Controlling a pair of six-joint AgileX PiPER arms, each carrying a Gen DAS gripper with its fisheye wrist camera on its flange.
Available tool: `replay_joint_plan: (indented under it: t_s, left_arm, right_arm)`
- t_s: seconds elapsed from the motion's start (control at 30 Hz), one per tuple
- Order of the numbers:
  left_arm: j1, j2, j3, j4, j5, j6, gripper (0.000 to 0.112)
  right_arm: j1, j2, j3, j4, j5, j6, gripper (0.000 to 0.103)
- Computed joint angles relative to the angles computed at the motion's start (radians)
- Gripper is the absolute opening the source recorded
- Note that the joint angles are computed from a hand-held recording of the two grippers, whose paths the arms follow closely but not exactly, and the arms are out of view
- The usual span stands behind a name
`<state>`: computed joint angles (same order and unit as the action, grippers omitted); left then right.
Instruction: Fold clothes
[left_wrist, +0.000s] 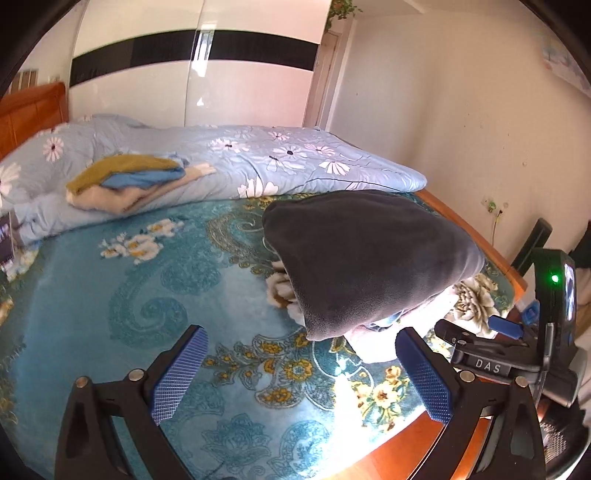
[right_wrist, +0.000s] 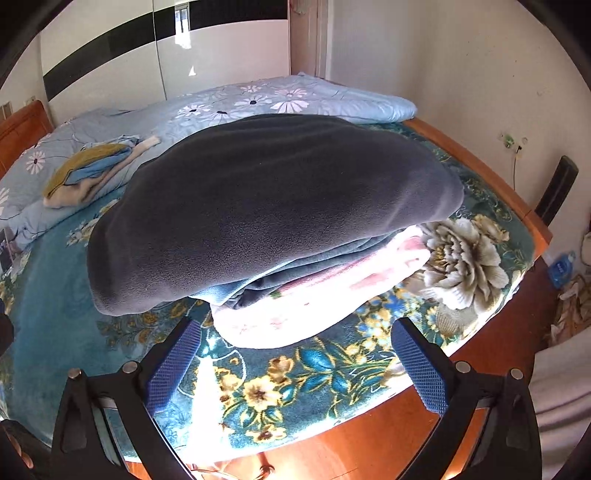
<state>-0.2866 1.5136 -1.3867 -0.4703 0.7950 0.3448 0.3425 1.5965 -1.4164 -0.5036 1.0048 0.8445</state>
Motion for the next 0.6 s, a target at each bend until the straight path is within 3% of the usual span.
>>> replay_joint_plan:
  t_s: [0.23, 0.6]
  left_arm:
    - [-0.003, -0.018, 0.075, 0.040, -0.127, -0.014, 0.103]
    - [-0.002, -0.018, 0.094, 0.049, -0.121, 0.002, 0.103]
  right_arm:
    - [0.082, 0.011, 0.021, -0.156, 0.043, 0.121, 0.103]
    - [0.105, 0.035, 0.010, -0.159, 0.059, 0.150, 0.103]
